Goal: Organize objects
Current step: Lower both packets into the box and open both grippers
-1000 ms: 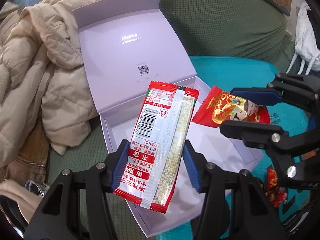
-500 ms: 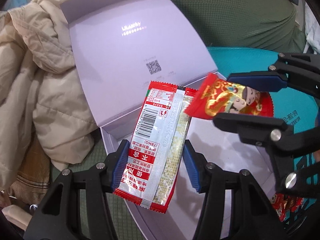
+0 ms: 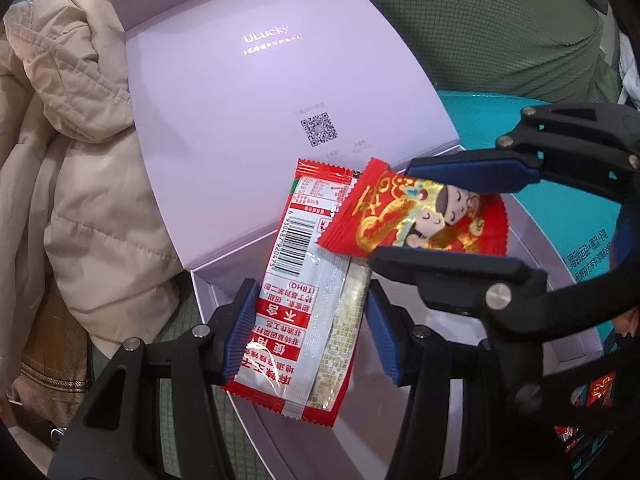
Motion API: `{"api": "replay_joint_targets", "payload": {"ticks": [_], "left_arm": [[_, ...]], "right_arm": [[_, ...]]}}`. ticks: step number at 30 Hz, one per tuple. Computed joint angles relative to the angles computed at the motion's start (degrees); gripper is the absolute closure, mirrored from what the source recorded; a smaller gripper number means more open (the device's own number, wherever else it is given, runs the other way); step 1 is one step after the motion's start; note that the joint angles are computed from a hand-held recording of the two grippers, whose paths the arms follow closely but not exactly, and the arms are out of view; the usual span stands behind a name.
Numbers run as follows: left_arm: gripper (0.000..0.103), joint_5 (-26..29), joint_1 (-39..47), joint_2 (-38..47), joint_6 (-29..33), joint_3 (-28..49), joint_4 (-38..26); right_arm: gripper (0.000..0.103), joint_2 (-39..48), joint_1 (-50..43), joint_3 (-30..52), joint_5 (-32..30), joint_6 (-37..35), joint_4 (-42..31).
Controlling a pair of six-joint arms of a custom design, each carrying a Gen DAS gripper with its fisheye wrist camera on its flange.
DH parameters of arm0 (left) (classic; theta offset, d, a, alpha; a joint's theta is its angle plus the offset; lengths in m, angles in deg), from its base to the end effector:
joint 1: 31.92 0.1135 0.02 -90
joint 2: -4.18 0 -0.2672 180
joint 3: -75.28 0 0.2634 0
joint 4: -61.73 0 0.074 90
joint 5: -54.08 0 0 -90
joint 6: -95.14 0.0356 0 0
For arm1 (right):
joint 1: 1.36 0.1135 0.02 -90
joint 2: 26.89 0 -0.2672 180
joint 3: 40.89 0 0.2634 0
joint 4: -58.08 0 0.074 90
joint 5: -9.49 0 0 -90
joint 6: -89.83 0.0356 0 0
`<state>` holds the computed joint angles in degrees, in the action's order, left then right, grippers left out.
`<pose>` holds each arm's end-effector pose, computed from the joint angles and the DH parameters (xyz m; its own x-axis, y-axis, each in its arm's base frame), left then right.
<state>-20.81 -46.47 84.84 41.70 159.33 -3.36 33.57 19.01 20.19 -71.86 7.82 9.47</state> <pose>0.2793 -0.0821 0.2973 -0.4688 0.7158 -0.5175 0.7985 0.5939 0.0980 0.2125 0.0732 0.2677 -0.7245 -0.1224 -0.6783 -0.1505 0.9885 -0.0176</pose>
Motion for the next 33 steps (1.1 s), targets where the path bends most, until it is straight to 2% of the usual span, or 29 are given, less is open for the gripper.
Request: {"api": "replay_joint_targets", "payload": {"ticks": [4, 16, 25, 33], "left_arm": [[0.051, 1.87, 0.79, 1.63, -0.54, 0.76, -2.1], [0.05, 1.03, 0.47, 1.62, -0.99, 0.06, -2.57], [0.048, -0.01, 1.05, -0.89, -2.93, -0.3, -1.6], [0.043, 1.45, 2.68, -3.13, -4.26, 1.42, -3.3]], "right_arm": [[0.064, -0.03, -1.51, -0.93, -2.34, 0.74, 0.36], [0.064, -0.06, -2.9, -2.78, -5.42, 2.33, 0.22], [0.062, 0.51, -2.3, -1.72, -3.36, 2.71, -1.44], [0.053, -1.71, -1.19, -0.24, -0.78, 4.52, -2.93]]}}
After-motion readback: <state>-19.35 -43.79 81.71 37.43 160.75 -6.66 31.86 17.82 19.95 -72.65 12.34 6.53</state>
